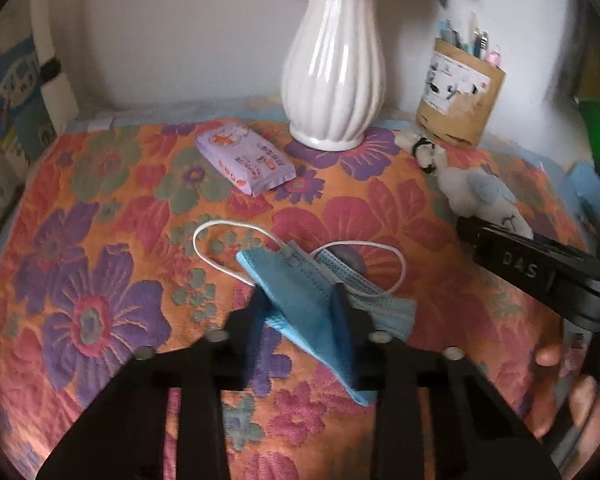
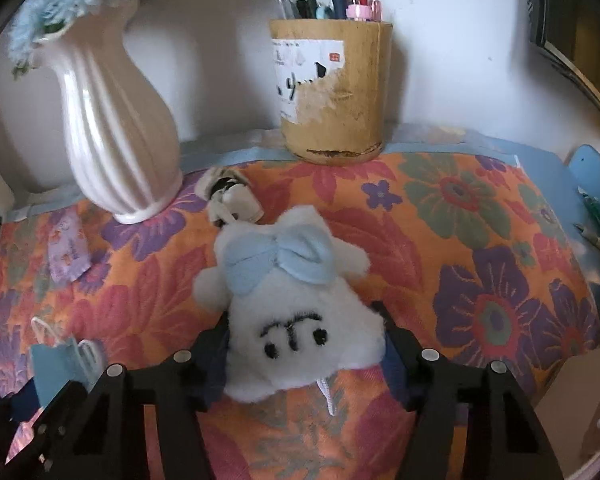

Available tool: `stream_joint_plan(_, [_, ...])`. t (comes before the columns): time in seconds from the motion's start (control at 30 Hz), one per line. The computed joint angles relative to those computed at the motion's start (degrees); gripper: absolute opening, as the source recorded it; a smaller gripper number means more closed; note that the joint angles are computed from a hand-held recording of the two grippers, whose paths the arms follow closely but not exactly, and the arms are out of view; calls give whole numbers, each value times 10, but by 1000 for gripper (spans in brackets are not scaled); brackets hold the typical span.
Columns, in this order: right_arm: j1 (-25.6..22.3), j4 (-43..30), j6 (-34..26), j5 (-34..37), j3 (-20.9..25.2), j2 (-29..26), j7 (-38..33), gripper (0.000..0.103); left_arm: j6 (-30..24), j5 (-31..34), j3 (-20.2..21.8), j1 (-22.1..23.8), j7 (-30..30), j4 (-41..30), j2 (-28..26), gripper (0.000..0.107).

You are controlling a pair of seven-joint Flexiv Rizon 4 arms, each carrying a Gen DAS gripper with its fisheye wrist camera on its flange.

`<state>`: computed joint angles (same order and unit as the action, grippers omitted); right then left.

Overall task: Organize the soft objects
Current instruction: 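Grasp the white plush toy with the right tool while the left tool grasps the blue mask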

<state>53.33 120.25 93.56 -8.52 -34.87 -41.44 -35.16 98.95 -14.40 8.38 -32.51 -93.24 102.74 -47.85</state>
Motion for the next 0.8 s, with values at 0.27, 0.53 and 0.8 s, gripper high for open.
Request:
stream_joint_plan(0.27, [57, 78, 67, 62, 17, 60, -29, 59, 91, 88, -188, 186, 39, 125, 62, 12])
stream_joint_plan(0.53, [143, 145, 93, 144, 19, 81, -49, 59, 136, 214, -298, 339, 57, 234, 84, 14])
stream_joint_plan(0.8, [190, 165, 147, 220, 2, 44, -70, 65, 142, 237, -317, 357, 7, 214, 60, 86])
